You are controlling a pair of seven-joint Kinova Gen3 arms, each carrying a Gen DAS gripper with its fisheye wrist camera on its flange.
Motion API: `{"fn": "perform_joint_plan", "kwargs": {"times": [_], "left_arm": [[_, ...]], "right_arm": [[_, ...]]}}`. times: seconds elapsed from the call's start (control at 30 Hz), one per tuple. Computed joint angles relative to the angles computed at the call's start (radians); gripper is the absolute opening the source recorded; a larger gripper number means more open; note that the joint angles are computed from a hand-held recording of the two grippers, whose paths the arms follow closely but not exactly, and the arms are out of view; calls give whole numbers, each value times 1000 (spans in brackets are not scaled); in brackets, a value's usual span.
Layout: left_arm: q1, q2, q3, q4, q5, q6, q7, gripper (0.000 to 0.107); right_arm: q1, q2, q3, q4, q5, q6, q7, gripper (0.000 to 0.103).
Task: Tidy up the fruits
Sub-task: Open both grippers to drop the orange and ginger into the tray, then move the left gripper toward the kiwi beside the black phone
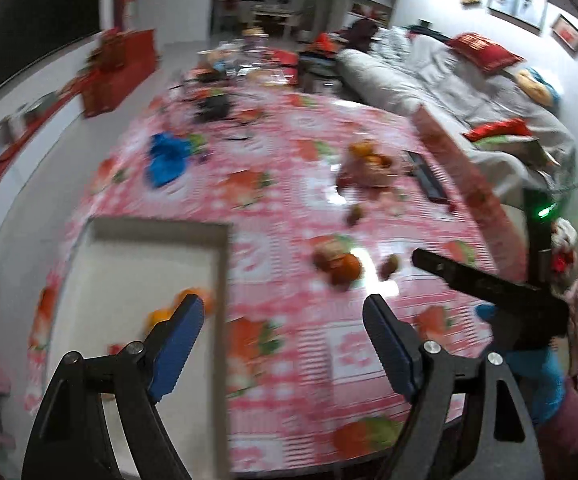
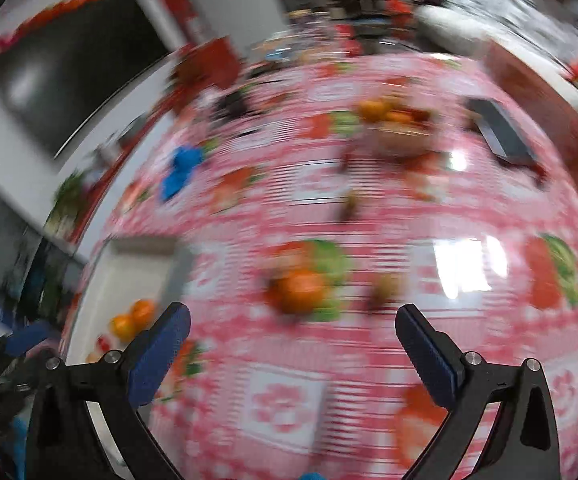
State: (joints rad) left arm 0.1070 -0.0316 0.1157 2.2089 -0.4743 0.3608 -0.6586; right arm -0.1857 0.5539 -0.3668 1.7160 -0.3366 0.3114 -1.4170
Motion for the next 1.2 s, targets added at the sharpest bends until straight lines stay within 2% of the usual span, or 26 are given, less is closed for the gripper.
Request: {"fn": "perform_joint_plan", "kwargs": {"times": [0.13,0.3,0.4,0.43,0.57,0.63,0.7,0.77,0.8,0.87,0.97,1.03,1.1,1.2], "left_arm": [[77,76,30,-124,-58,69,14,84],[173,152,11,-285,-91,162,-46,84],[213,196,-11,-396,-91,232,-97,84],[239,212,-34,-435,-93,256,-114,84],[405,271,-213,-618,-93,356,-185,85],[465,302,-306,-711,-54,373,-252,85],[490,343,-360,-804,-21,381,-308,85],[537,415,-425,-896,-53,396,-298,85],[542,461,-435,-943,-94,412,-284,85],[514,554,-399,-1035,-175,461,-292,85],[414,693,-260,-1155,-245,525,-336,85],[369,785,-198,-1248,-225,570,-370,85],[339,869,-172,-1339,-155,587,-443,85],[254,941,-55,-1411,-80,553,-555,84]], "right_arm": [[59,12,60,11,-16,3,-41,103],[83,31,147,2,23,24,-101,103],[104,48,164,-15,50,40,-108,103],[100,56,172,-23,61,41,-112,103],[52,77,236,-60,146,40,-120,103],[6,91,281,-78,198,34,-136,103],[-19,104,303,-86,239,17,-147,103],[-32,115,318,-90,266,8,-159,103],[-50,118,338,-88,283,1,-172,103],[-103,121,397,-70,324,-29,-211,103],[-139,125,436,-41,371,-73,-244,103],[-131,129,428,-25,393,-93,-250,103],[-90,126,388,-6,386,-131,-235,103],[-96,124,396,7,387,-154,-240,103]]}}
